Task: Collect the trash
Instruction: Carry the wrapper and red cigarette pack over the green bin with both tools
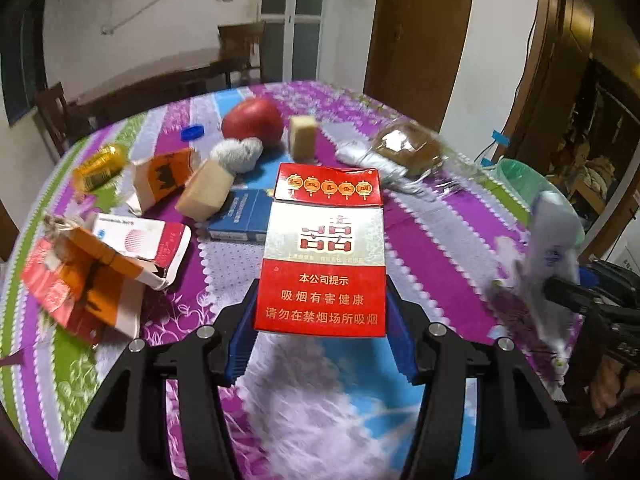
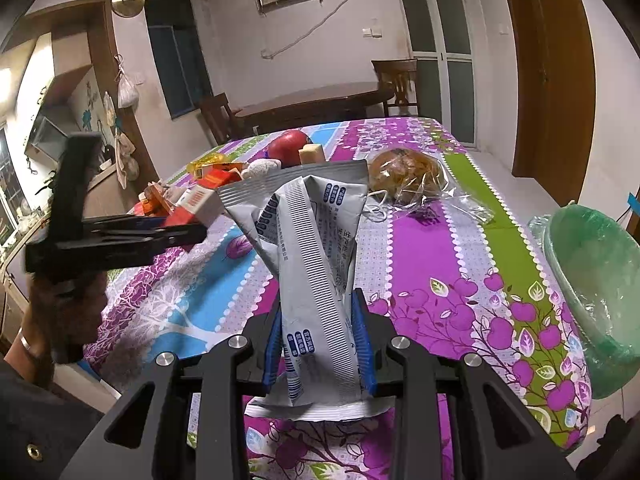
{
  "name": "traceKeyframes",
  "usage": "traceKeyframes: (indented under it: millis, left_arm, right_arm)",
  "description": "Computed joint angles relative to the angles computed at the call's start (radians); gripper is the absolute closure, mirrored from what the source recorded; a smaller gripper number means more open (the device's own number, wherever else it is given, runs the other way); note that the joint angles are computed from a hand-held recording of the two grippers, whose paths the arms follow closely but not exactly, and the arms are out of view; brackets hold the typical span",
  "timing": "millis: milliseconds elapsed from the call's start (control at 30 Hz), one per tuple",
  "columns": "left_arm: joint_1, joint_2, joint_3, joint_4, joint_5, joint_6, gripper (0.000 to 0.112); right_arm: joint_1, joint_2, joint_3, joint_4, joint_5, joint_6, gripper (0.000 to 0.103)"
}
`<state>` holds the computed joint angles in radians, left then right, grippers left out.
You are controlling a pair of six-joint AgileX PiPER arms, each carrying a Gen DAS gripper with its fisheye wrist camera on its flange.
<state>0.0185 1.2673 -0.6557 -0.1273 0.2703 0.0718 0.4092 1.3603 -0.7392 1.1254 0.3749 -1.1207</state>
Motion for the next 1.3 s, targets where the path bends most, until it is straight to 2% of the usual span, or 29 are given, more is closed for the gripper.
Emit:
traceKeyframes:
  millis: [133, 267, 333, 433, 600, 733, 933, 1033, 1100, 1167, 1300]
  left_arm:
    - [-0.147, -0.043, -0.009, 0.381, 0.03, -0.4, 0.058]
    - [-0.323, 0.015, -0.084, 0.754, 0.13, -0.8, 0.058]
    - [-0.386, 0.074, -0.132, 0.845, 0.153, -0.93, 0.058]
    - [-0.455, 0.163, -0.231, 0.866, 0.171, -0.954, 0.058]
    - [-0.537, 0.341, -0.452, 0.838, 0.188, -0.874, 0.058]
    - [-0.598, 0.487, -0.646, 0.81, 0.227, -0.789, 0.058]
    - [-0.651, 0.686, -0.93, 0.713, 0.292, -0.626, 0.058]
    - [-0.645, 0.779, -1.086, 0.576, 0.338, -0.479, 0.058]
    - [-0.63, 0.845, -1.21, 0.431, 0.389, -0.331, 0.058]
    - [-0.612, 0.941, -1.395, 0.315, 0.476, -0.216, 0.058]
    - [-0.579, 1.119, -1.761, 0.149, 0.695, -0.092, 0.058]
  right_arm:
    - [-0.011, -0.025, 0.011, 0.029, 0.003, -0.023, 0.071]
    - [-0.058, -0.058, 0.022, 0.028, 0.022, -0.014, 0.071]
    - [-0.117, -0.071, 0.013, 0.028, 0.061, -0.012, 0.071]
    - [-0.224, -0.094, -0.009, 0.011, 0.121, -0.003, 0.071]
    - [-0.432, -0.088, -0.089, -0.088, 0.209, 0.051, 0.071]
    - [-0.624, -0.02, -0.197, -0.18, 0.276, 0.116, 0.07]
    - [-0.79, 0.107, -0.377, -0.313, 0.36, 0.22, 0.07]
    - [-0.839, 0.191, -0.491, -0.37, 0.411, 0.284, 0.07]
    - [-0.849, 0.249, -0.568, -0.421, 0.434, 0.339, 0.07]
    - [-0.848, 0.289, -0.631, -0.465, 0.449, 0.388, 0.07]
    - [-0.843, 0.374, -0.784, -0.563, 0.519, 0.484, 0.07]
